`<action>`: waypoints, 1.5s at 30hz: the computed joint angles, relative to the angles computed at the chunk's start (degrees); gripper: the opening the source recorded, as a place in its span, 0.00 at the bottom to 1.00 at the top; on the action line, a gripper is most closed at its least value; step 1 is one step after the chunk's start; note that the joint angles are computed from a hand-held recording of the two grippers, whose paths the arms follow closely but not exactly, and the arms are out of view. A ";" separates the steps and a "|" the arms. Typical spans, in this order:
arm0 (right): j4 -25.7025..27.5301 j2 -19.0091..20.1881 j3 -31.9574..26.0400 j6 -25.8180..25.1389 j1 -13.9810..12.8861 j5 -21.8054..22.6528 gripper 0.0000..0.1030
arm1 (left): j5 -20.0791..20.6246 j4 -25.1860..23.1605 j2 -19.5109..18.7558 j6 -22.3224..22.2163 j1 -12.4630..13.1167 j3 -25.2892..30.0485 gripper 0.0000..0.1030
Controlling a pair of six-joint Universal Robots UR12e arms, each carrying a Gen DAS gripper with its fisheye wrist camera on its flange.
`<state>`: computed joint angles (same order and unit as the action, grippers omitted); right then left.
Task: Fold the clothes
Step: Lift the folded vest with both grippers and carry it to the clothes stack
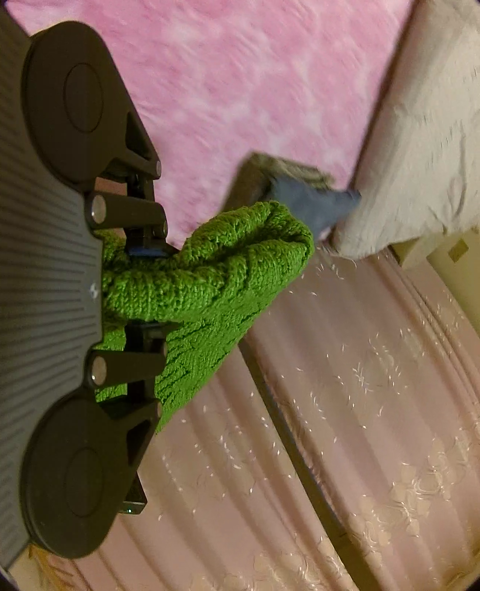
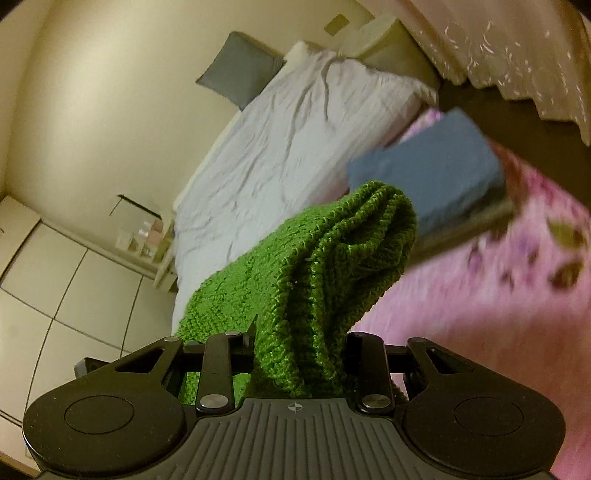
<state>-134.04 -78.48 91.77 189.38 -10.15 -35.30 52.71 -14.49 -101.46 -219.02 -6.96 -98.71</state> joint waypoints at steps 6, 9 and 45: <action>4.17 10.58 -14.30 -4.28 -0.90 0.05 0.30 | 5.35 -1.04 -11.14 -0.88 -3.06 14.18 0.24; 2.81 15.26 -19.59 -3.97 -0.67 0.00 0.30 | 7.33 -2.05 -16.35 -1.01 -3.82 21.22 0.24; -23.13 22.42 -17.92 -6.27 4.86 -40.16 0.48 | 26.73 -12.90 -29.91 16.61 -6.02 36.17 0.06</action>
